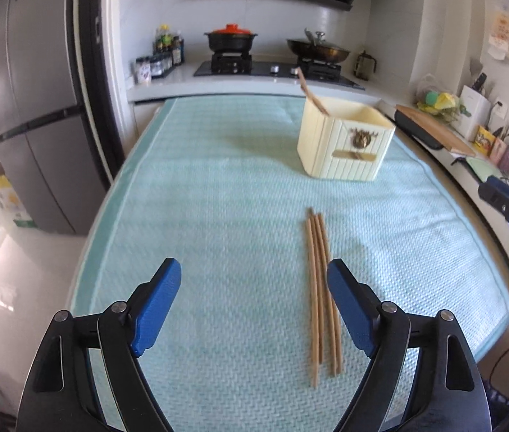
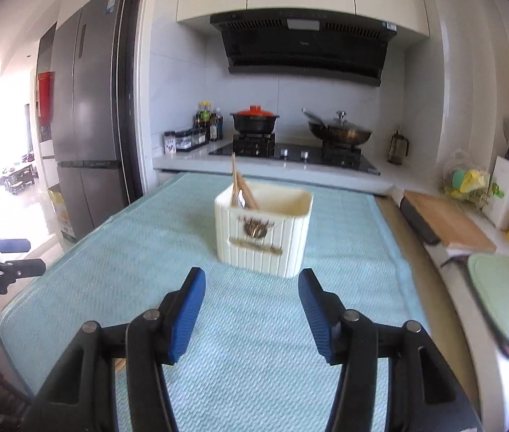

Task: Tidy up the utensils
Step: 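Move both open tools back over the remaining chopsticks, then grasp a chopstick with the right tool while the left tool grasps another chopstick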

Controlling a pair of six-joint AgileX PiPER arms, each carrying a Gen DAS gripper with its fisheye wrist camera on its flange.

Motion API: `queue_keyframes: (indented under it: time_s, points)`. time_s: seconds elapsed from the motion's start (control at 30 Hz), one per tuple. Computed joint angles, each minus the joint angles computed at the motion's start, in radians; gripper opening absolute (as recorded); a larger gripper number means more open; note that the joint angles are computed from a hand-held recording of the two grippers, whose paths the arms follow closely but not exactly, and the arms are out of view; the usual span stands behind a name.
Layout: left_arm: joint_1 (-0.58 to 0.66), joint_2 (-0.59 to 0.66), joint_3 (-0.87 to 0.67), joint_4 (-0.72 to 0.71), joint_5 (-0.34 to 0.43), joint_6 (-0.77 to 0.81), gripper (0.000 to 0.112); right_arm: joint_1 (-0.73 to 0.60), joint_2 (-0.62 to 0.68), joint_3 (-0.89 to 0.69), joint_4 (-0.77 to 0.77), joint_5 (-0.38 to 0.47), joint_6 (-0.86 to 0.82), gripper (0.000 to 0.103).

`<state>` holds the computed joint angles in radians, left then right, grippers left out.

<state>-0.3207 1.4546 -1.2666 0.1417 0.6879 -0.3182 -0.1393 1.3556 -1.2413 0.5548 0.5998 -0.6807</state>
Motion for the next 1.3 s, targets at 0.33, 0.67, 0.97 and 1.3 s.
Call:
queue_keyframes:
  time_s: [0.33,0.67,0.97,1.3]
  points:
    - [-0.018,-0.003,0.179,0.067,-0.11,-0.171,0.085,0.135,0.102,0.154,-0.015,-0.003,0.094,0.03]
    - [0.011,-0.043,0.256,0.126,-0.14,-0.23,0.085,0.299,0.332,-0.054,-0.114,0.055,0.292,0.012]
    - [0.043,-0.039,0.278,0.088,-0.153,-0.199,0.085,0.384,0.406,-0.128,-0.283,0.082,0.446,0.006]
    - [0.02,-0.008,0.248,0.102,-0.15,-0.214,0.085,0.44,0.456,-0.229,-0.508,0.132,0.57,0.006]
